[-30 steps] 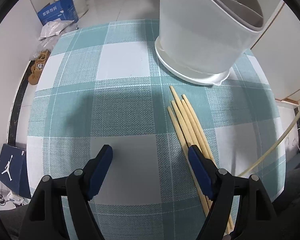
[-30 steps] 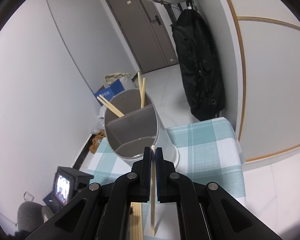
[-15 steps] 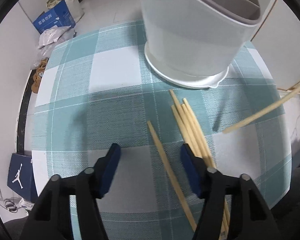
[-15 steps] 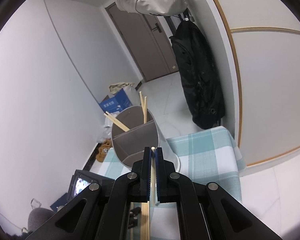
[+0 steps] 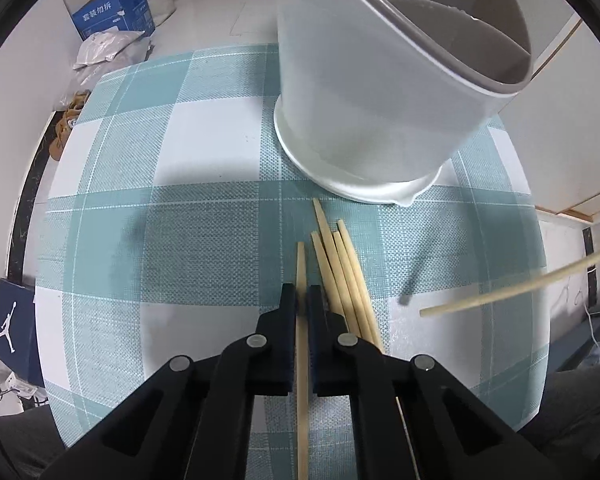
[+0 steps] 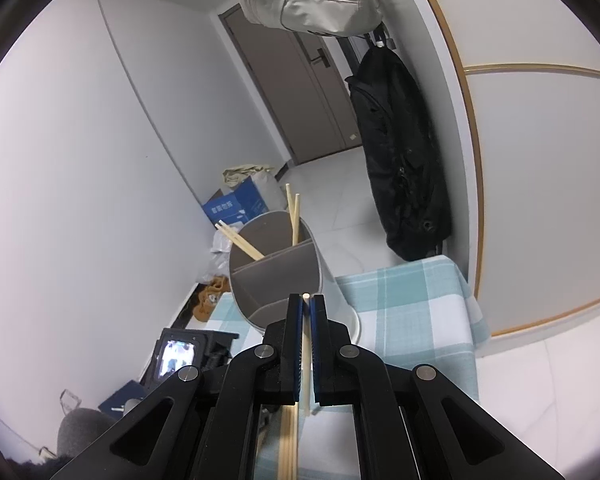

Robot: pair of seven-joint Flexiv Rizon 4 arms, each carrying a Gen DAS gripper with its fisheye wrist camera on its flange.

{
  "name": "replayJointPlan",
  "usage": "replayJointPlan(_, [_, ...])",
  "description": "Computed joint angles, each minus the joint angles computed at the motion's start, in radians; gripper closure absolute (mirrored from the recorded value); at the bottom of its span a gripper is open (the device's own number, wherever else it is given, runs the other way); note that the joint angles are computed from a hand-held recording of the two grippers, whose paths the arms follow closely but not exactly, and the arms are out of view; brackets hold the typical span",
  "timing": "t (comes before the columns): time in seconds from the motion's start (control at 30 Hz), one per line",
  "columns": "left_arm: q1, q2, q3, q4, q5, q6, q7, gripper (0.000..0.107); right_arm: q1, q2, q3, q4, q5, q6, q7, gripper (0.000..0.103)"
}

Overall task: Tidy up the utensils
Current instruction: 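Carry both chopsticks over the white holder and open both grippers to drop them in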

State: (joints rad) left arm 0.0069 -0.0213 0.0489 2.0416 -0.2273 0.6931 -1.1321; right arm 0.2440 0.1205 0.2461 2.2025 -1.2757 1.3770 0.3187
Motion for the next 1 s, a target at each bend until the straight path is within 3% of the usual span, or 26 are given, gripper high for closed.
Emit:
replayJointPlan(0.17, [-0.006, 0.029, 0.002, 0.033, -0.090, 0.047, 0.051, 0.105, 0.005, 0.004, 0.006, 0.004, 0.020, -0.021, -0.016, 0.100])
replayJointPlan(0.53, [-0.066, 0.171, 0.028, 0.166, -0.444, 0.257, 0.252, 0.105, 0.013, -0.006, 0.005, -0.003, -0.010, -0.034, -0.009, 0.100])
replayJointPlan(0.87, [-0.100, 0.187, 0.041, 0.177, -0.554, 0.335, 0.424, 0.105, 0.044, -0.027, 0.004, -0.025, -0.047, -0.066, -0.038, 0.100])
replayJointPlan(1.0, [-0.100, 0.189, 0.046, 0.170, -0.572, 0.323, 0.455, 0.105, 0.052, -0.029, 0.000, -0.029, -0.080, -0.068, -0.036, 0.100])
